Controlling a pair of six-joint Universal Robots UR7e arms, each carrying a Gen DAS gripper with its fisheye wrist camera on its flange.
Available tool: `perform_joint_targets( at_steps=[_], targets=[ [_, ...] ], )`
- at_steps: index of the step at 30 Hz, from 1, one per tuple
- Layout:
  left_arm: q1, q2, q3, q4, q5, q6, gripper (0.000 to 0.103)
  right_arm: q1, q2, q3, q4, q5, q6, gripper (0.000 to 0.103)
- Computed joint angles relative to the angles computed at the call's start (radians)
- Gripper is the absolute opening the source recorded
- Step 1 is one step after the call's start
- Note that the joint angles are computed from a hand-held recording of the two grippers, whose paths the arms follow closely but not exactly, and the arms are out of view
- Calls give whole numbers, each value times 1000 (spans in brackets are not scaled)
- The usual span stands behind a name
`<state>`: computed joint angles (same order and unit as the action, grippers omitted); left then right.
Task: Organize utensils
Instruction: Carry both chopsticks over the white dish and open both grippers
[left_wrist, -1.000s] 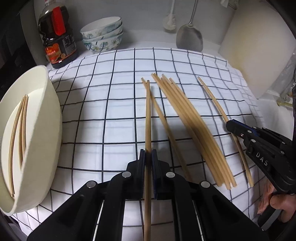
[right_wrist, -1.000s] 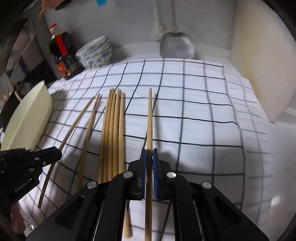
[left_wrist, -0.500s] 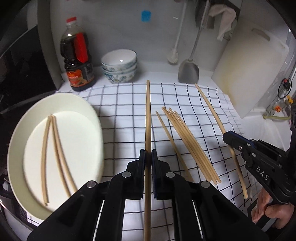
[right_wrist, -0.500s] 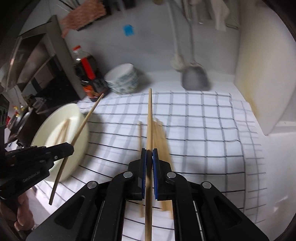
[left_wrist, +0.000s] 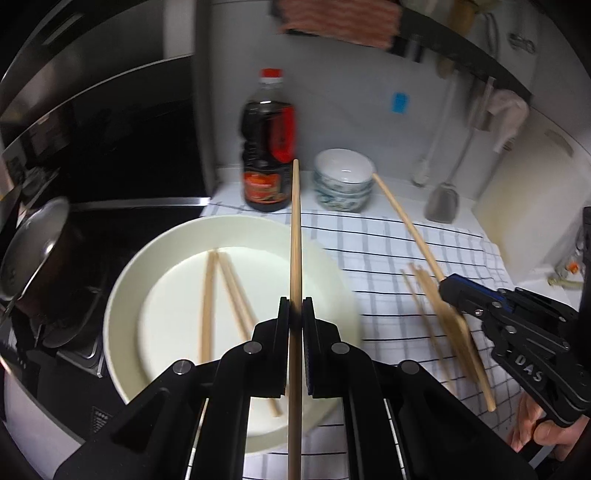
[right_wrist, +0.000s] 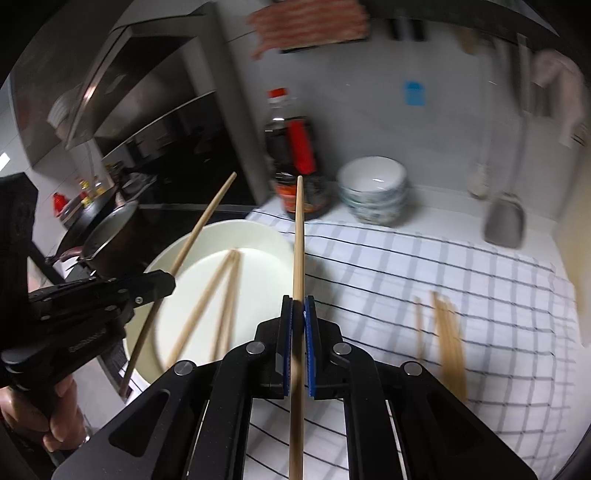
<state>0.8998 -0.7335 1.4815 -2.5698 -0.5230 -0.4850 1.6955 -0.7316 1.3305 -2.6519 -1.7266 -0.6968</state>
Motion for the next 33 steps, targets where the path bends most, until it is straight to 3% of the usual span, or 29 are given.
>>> perform_joint_targets(
  at_steps=[9, 15, 24, 26, 27, 28, 30, 33],
  targets=[
    [83, -114, 86, 97, 9, -111, 8, 50, 144, -141, 132, 4, 74, 6],
    [130, -106, 70, 81, -46, -82, 8, 73, 239, -248, 217, -33, 149, 6],
    [162, -70, 17, 147, -77, -98, 9, 83, 299, -303, 241, -124, 168, 7],
    [163, -69, 13, 165, -65, -119, 20, 82, 298, -303, 240, -131, 172, 21],
    [162, -71, 20, 163, -56, -130, 34, 82, 295, -298, 229, -136, 171, 31],
    [159, -75, 26, 160, -43, -138, 49, 83, 291, -292, 212, -138, 166, 33],
    [149, -85, 44, 161, -4, -161, 68, 84, 282, -278, 185, -152, 155, 34],
    [136, -104, 72, 155, 26, -191, 73, 81, 273, -272, 180, -157, 158, 36]
  ],
)
